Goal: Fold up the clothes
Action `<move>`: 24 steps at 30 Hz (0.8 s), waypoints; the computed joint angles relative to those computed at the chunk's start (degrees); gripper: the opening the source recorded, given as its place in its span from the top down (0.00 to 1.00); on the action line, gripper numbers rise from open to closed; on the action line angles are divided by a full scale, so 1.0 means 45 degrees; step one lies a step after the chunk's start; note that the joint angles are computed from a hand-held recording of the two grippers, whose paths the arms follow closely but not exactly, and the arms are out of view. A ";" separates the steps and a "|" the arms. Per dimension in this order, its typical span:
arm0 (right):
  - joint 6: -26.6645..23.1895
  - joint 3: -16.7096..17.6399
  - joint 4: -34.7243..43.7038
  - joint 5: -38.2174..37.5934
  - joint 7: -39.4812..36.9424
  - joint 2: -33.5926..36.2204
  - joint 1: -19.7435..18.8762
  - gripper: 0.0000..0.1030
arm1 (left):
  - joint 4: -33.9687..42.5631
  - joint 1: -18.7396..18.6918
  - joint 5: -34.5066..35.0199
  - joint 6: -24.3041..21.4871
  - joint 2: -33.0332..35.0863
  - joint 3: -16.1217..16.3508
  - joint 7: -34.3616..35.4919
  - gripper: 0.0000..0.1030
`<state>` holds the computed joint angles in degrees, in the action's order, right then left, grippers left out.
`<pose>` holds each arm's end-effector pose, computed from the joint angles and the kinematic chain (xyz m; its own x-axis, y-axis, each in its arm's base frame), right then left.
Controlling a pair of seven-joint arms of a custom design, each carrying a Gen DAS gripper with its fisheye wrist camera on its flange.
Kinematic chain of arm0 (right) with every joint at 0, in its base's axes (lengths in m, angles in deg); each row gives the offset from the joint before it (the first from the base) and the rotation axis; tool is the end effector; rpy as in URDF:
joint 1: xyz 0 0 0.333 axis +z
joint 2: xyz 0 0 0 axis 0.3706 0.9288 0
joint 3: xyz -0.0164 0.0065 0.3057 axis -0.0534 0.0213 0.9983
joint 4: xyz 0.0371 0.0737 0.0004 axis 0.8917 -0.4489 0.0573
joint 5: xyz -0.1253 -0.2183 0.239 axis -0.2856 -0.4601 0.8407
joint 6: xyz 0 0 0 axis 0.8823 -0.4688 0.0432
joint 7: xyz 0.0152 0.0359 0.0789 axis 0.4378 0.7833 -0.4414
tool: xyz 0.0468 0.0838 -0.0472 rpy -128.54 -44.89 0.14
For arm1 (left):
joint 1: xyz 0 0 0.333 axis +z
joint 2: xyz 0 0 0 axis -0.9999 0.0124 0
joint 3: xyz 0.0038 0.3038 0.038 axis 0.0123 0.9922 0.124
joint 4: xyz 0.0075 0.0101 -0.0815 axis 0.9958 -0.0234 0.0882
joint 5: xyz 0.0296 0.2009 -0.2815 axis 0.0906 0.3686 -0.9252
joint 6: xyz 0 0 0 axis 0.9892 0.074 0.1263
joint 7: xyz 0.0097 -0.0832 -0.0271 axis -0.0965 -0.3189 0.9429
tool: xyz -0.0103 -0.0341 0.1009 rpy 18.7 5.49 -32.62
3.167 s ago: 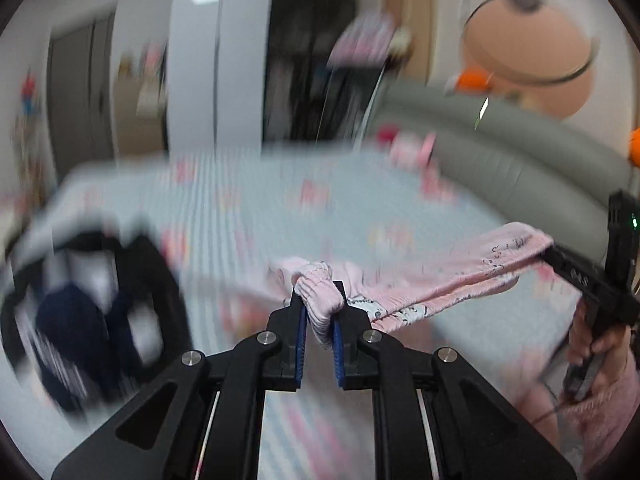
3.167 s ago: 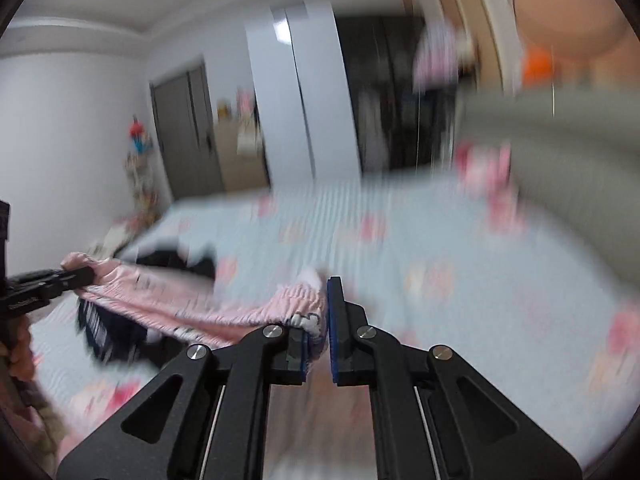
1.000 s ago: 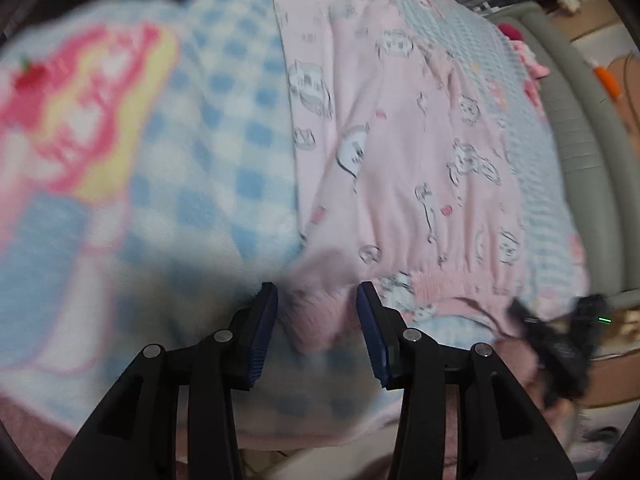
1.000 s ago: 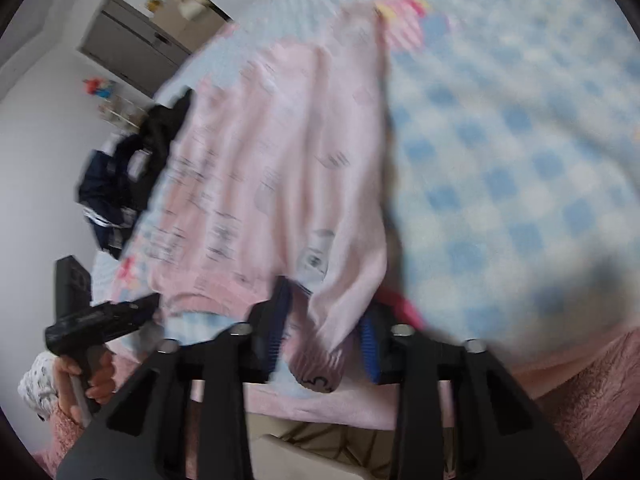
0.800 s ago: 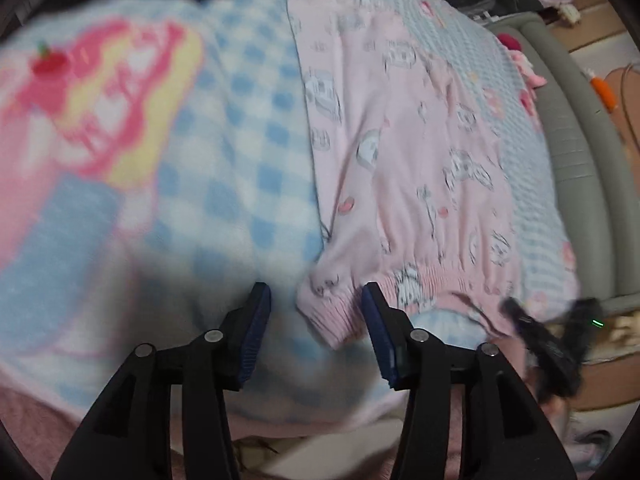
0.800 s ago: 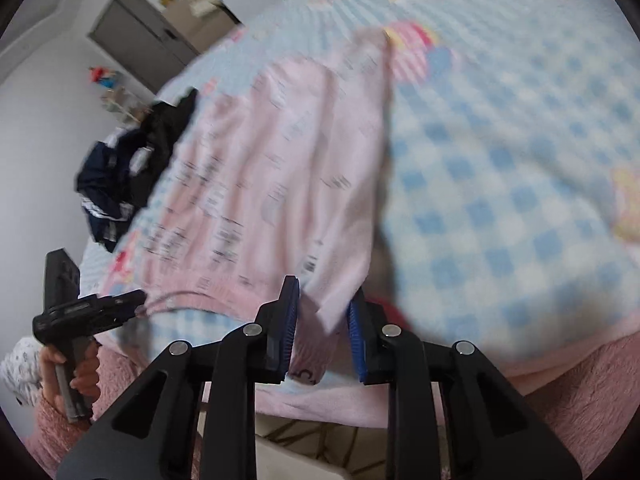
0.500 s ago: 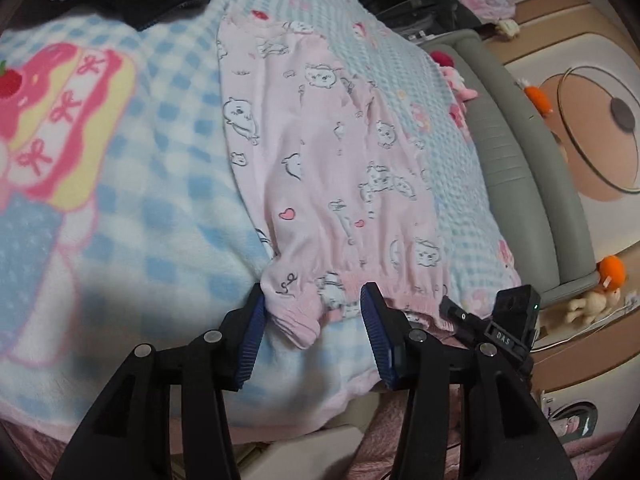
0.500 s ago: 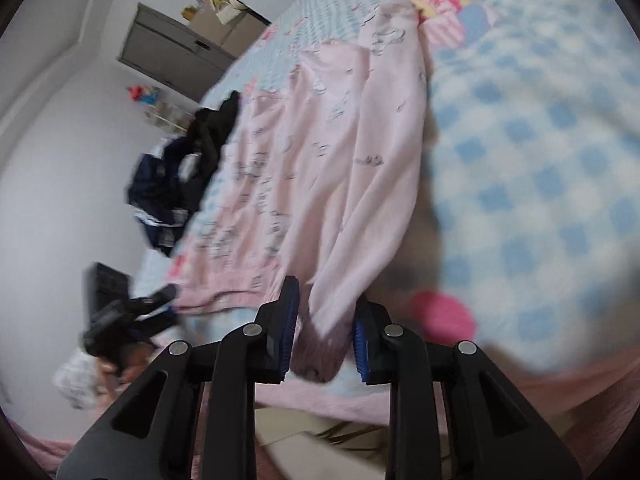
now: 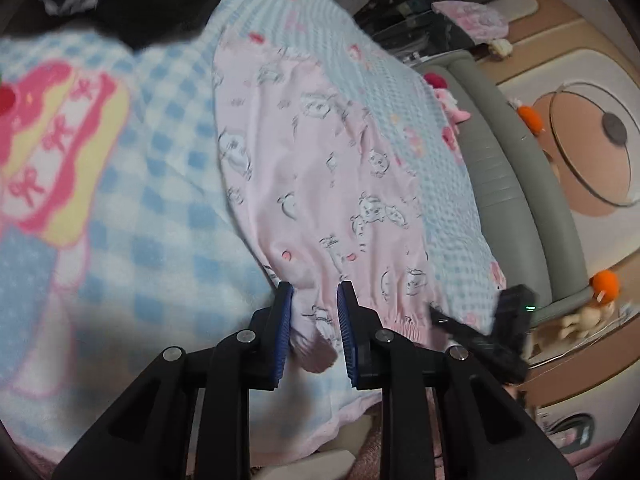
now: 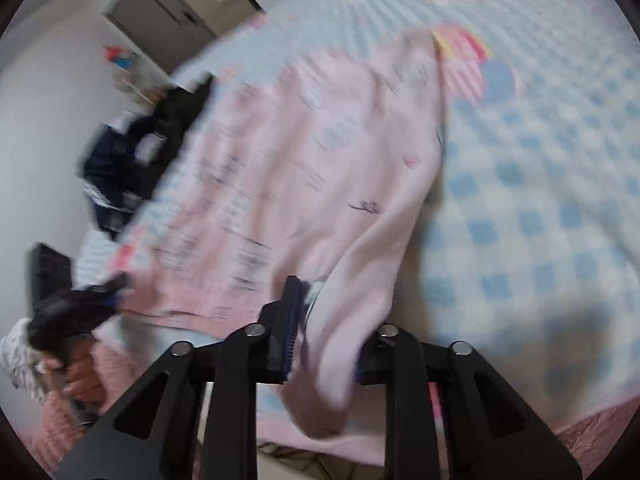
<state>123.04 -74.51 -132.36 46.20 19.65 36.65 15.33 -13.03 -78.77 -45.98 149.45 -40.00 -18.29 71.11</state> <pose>0.6533 0.0078 0.2993 -0.0085 -0.8899 -0.4561 -0.9024 0.2033 -0.3800 0.6829 -0.0869 0.2842 -0.0689 -0.7024 0.7085 -0.9328 -0.2064 -0.2953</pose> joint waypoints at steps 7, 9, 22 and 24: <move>0.1013 0.1019 -0.1328 0.2398 -0.2242 -0.1068 -0.0897 0.95 | -0.0946 -0.0043 0.0551 0.1336 -0.0511 -0.0773 0.0648 0.83; 0.1195 0.1233 -0.1796 0.3556 -0.3495 -0.1695 -0.1089 0.95 | -0.1360 0.0900 -0.1285 0.1443 -0.0653 -0.1849 0.2349 0.83; 0.1331 -0.0003 -0.1785 0.2215 -0.2533 -0.1817 -0.0070 0.97 | -0.1543 -0.0706 0.0245 0.1966 -0.1068 -0.0337 -0.0285 0.91; 0.1436 0.0140 -0.2205 0.2864 -0.3384 -0.2418 -0.0284 0.97 | -0.2056 -0.0397 -0.0238 0.2072 -0.1507 -0.0707 0.0351 0.91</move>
<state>129.50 -73.89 -142.28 59.09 4.43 25.77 14.05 -22.29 -80.55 -47.05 158.78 -46.78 -21.47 72.69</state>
